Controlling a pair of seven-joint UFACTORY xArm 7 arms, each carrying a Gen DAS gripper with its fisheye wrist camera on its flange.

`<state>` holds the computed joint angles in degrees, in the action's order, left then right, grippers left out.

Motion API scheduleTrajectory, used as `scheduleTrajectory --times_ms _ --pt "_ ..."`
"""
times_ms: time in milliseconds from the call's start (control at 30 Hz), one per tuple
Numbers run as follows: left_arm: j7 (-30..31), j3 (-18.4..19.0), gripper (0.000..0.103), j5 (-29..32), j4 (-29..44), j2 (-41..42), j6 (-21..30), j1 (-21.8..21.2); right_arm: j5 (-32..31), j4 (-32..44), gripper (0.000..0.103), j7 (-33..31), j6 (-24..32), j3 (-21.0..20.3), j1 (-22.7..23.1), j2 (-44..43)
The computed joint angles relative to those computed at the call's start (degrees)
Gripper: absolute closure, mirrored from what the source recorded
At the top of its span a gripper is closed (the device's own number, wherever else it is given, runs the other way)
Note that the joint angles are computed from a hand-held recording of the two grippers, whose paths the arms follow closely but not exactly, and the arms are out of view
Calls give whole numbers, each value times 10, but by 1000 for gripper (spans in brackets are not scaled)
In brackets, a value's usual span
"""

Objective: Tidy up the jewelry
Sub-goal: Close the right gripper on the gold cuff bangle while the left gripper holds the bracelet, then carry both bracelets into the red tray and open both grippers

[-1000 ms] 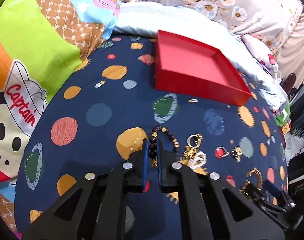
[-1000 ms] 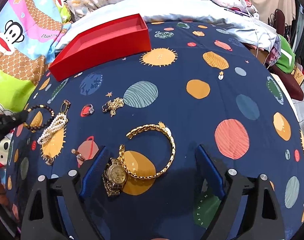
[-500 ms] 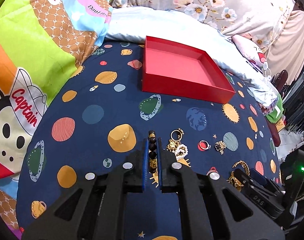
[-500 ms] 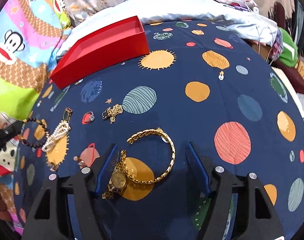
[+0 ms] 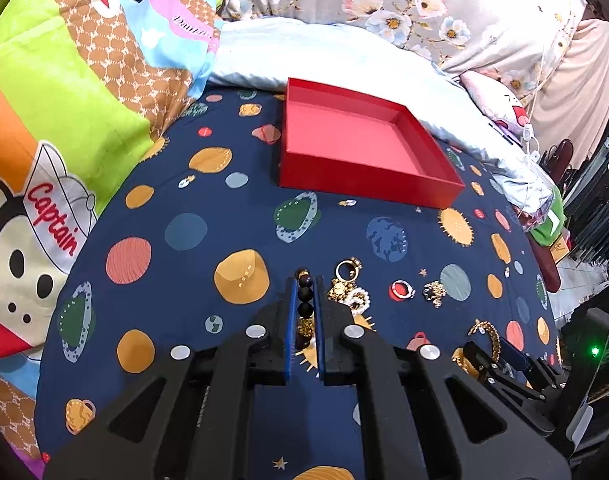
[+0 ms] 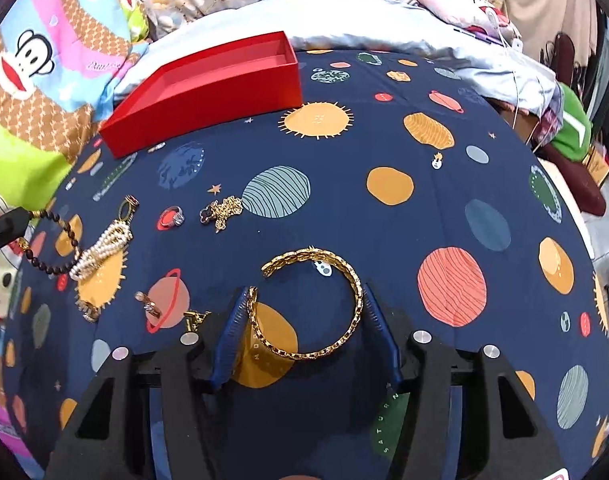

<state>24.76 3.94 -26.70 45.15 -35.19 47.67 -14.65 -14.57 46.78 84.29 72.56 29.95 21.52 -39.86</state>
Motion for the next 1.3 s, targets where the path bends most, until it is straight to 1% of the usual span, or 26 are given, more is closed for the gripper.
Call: scheduleTrajectory --times_ms 233,367,433,533,633,667,733,800,867,933,967,1000,1033,1067,1167,1300 --pt "21 17 96 -29 32 -4 17 -15 -18 30 47 -13 5 1 -12 -11" --pt "35 23 96 -53 68 13 29 -25 -32 49 47 -40 -13 -9 -27 -11" --pt "44 21 96 -63 87 26 26 -28 -42 60 47 -61 -28 -17 -39 -5" --pt "60 19 96 -88 131 62 23 -38 -58 74 47 -99 -63 -37 -58 8" --pt "78 16 96 -121 191 117 27 -46 -62 82 47 -138 -121 -70 -78 26" --pt "83 13 96 -130 212 139 26 -45 -65 89 47 -153 -138 -79 -87 37" --pt "82 -7 96 -136 257 191 8 -38 -73 109 47 -188 -169 -99 -106 70" --pt "81 -32 96 -130 303 244 -18 -30 -77 130 47 -221 -209 -124 -124 110" --pt "77 -52 96 -127 353 298 -25 -22 -74 144 47 -244 -243 -143 -135 144" --pt "60 -75 96 -108 416 364 -35 -16 -65 173 47 -276 -270 -165 -143 193" --pt "54 -85 96 -96 432 384 -47 -13 -65 191 47 -289 -279 -173 -148 220" --pt "45 -96 96 -76 464 419 -60 -13 -66 210 47 -302 -283 -181 -151 246" --pt "40 -104 96 -65 475 433 -69 -10 -65 228 47 -314 -286 -188 -152 270" --pt "22 -110 96 -42 494 456 -85 -12 -64 243 47 -323 -287 -195 -152 290" --pt "-17 -124 96 2 578 538 -76 -10 -54 282 47 -353 -289 -216 -147 344" --pt "-59 -135 96 54 652 608 -62 -9 -21 317 47 -391 -289 -241 -139 399"
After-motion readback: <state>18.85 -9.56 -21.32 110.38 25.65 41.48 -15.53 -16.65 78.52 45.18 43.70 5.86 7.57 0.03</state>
